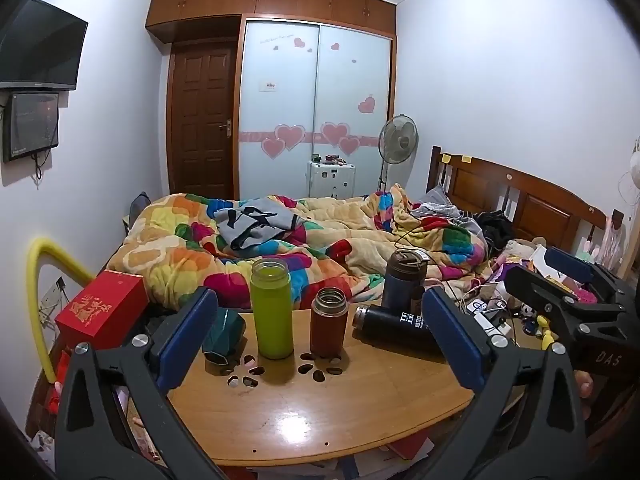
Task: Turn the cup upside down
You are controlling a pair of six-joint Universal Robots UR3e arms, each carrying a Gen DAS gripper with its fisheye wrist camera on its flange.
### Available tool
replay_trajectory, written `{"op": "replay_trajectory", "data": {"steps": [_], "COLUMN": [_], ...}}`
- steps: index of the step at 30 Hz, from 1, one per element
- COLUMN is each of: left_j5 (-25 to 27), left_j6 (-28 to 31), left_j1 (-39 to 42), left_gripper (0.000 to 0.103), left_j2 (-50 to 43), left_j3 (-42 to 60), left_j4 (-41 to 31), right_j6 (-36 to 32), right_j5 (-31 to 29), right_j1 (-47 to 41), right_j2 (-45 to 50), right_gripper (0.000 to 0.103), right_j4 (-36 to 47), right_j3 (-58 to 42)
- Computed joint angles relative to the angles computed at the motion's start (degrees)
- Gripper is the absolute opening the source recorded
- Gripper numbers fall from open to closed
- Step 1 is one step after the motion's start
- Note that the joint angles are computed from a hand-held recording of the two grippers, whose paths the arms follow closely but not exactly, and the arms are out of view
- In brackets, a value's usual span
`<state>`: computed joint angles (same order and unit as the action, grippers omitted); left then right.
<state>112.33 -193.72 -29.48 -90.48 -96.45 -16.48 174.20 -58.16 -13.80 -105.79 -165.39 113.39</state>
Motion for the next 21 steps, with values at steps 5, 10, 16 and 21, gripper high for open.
{"op": "replay_trajectory", "data": {"steps": [5, 10, 16, 21], "left_j5": [0.03, -0.22, 0.01, 0.57], "left_j6": [-0.09, 0.14, 0.13, -0.07], "left_j1": [-0.13, -0.25, -0.44, -0.71], "left_gripper": [0.103, 0.103, 0.103, 0.103], "left_j2": [-0.33, -0.58, -0.92, -1.03], "left_j3": [0.62, 0.27, 0.75, 1.06], "left_j4": [-0.46, 0.26, 0.23, 0.03], "right_j6": [0.43, 0.35, 0.04, -0.78], "right_j5": [-1.25, -0.9, -1.06, -0.05], "right_j1": [1.23, 0.91, 1.26, 0.47], "right_j2": [1.03, 0.82, 0.04, -0.95], "right_gripper": [0.103, 0.103, 0.103, 0.103], "right_j4": [-1.98, -1.84, -1.09, 0.78], "right_j3": [0.44, 0.48, 0.5, -0.28]}}
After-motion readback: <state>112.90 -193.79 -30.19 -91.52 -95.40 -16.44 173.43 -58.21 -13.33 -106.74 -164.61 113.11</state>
